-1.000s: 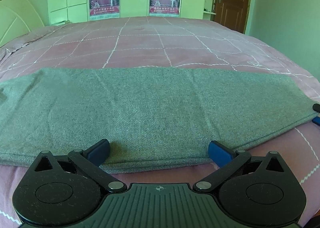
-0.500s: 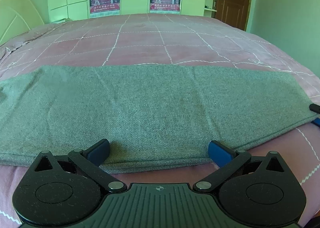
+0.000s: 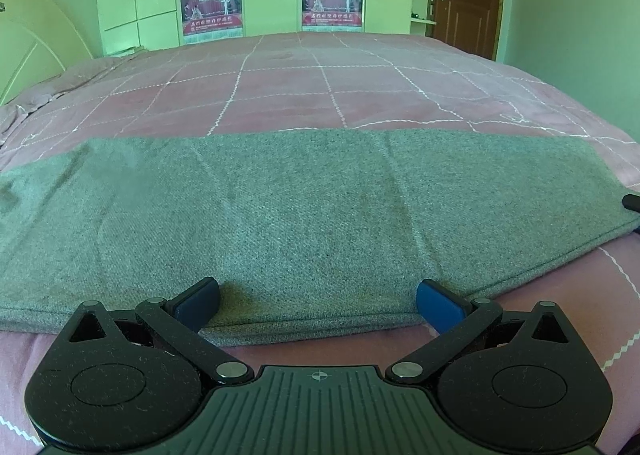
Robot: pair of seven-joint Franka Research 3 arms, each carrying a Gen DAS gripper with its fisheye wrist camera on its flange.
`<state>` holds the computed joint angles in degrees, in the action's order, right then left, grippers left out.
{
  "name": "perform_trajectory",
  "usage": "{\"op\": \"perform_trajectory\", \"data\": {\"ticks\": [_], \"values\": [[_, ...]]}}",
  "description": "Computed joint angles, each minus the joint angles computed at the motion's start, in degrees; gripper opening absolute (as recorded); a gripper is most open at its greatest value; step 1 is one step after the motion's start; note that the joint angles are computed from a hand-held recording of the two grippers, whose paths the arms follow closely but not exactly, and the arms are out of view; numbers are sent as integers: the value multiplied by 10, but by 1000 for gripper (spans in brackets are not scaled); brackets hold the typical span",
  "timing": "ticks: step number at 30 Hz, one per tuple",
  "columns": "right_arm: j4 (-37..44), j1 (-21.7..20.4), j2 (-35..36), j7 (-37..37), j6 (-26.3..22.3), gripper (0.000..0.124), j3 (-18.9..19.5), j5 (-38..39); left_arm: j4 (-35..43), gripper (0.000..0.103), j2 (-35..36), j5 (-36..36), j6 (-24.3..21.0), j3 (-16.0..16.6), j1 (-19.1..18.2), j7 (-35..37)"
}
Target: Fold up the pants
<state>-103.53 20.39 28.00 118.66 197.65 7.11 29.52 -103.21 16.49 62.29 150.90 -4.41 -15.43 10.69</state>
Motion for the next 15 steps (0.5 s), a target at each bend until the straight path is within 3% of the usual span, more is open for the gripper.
{"op": "perform_trajectory", "data": {"ticks": [2,5,8,12,15], "values": [[8,66,-7,-30,-11,9,-67,30,0,103,1,5,-2,1,-2,-2],[25,112,-11,-67,-18,8,-107,49,-1,103,0,4,4,0,1,-1],[62,180,-9,-115,-37,8,-168,59,-40,103,-31,-13,68,0,26,24],[142,319,25,-152,-80,8,-302,42,-162,103,-142,107,121,30,69,-84],[234,346,75,-139,-103,8,-315,-4,-246,103,-229,191,119,45,126,-152]]}}
